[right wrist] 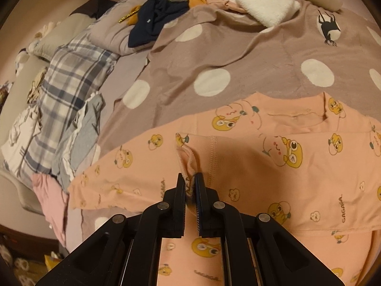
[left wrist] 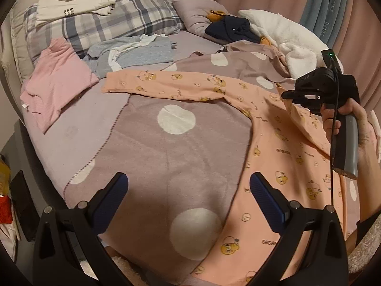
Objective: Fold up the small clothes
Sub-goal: 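Carry the held sleeve across the body toward the other sleeve, open right tool, then move the left tool to the cuff of the remaining sleeve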
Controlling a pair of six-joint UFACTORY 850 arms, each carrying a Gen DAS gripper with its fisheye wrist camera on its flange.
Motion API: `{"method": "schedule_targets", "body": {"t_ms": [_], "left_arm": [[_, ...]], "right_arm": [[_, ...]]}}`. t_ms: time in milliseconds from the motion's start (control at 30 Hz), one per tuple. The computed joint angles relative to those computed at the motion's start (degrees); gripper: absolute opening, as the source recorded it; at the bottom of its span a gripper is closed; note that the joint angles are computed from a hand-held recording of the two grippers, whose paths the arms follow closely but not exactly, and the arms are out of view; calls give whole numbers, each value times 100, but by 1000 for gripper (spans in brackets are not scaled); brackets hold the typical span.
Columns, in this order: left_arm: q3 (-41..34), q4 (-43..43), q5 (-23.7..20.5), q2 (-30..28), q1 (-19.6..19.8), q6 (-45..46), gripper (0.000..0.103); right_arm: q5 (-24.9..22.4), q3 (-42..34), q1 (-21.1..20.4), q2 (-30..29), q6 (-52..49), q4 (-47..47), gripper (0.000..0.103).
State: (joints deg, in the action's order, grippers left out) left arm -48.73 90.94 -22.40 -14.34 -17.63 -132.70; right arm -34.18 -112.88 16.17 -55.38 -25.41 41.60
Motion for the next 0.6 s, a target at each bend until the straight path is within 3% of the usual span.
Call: {"method": "schedule_targets", "body": {"t_ms": [233,400,467,600], "left_arm": [[159,426,237,159,71,-555,102],[215,352,138,216,40,-429,102],[238,295,152,232,58,-376,102],[351,495,235,337,110,-642,102]], "right_arm": [[-322,-58,27,-26,-263,288,14],[-574,-96,79,-50,-586,560,15],[-664,-122,121,-60,-623,520,21],[-589,123,148,102,-853,610,23]]}}
